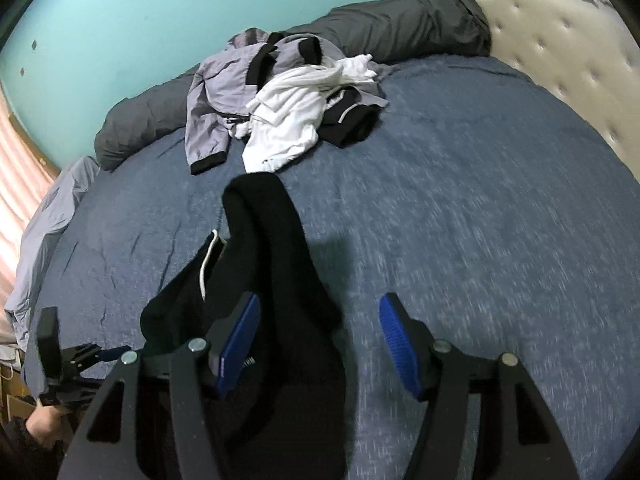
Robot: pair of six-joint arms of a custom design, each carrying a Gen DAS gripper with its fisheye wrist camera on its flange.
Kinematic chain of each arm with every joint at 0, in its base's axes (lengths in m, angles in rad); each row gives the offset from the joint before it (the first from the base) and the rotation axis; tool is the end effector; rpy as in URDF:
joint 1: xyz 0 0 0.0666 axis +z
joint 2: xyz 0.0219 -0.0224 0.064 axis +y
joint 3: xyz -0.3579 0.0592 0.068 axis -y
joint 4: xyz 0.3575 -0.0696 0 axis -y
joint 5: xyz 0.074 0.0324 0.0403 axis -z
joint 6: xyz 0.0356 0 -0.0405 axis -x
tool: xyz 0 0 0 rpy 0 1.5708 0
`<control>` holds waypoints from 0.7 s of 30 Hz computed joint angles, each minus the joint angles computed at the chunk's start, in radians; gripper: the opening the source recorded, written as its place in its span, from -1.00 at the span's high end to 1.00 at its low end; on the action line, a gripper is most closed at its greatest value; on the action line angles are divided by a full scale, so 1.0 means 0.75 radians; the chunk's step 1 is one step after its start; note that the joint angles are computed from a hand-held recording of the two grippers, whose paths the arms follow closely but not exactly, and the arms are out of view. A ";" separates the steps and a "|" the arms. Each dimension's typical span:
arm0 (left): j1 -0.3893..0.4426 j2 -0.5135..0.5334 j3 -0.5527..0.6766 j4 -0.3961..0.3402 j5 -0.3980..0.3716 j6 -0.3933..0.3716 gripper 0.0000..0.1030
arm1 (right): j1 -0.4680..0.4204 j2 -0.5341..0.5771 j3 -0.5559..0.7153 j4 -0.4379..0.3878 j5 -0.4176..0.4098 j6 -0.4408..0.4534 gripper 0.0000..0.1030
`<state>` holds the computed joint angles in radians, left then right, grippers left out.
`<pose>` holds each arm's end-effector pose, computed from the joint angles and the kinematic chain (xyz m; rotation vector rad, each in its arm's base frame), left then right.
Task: Fold clothes
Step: 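Lower the hoodie onto the bed with the left tool while the right tool opens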
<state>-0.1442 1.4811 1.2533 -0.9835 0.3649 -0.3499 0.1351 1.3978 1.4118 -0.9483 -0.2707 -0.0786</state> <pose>0.4369 -0.0767 0.3119 0.7521 2.6099 -0.4476 0.4436 0.0695 0.4127 -0.1831 2.5007 0.4272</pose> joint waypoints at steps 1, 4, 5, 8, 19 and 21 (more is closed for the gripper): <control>-0.004 0.003 -0.007 0.003 -0.012 -0.009 0.19 | -0.005 -0.008 -0.007 0.000 -0.002 0.004 -0.23; -0.002 -0.017 -0.039 0.037 -0.028 -0.016 0.75 | -0.009 -0.017 -0.013 -0.010 0.008 0.029 -0.23; 0.006 -0.026 -0.044 0.046 -0.017 -0.012 0.81 | -0.009 -0.017 -0.012 -0.013 0.013 0.035 -0.23; 0.051 -0.076 -0.047 0.094 0.019 0.030 0.84 | -0.012 -0.014 -0.012 -0.003 0.007 0.035 -0.23; 0.388 -0.008 0.299 0.145 0.052 0.262 0.86 | 0.013 0.045 0.023 0.004 0.016 0.053 -0.23; 0.438 0.030 0.356 0.150 0.040 0.311 0.94 | 0.016 0.057 0.031 0.009 0.020 0.055 -0.23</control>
<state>0.1844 1.5033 1.5199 -0.8708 0.3952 -0.1170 0.1468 1.4407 1.4353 -0.9418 -0.2556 -0.0371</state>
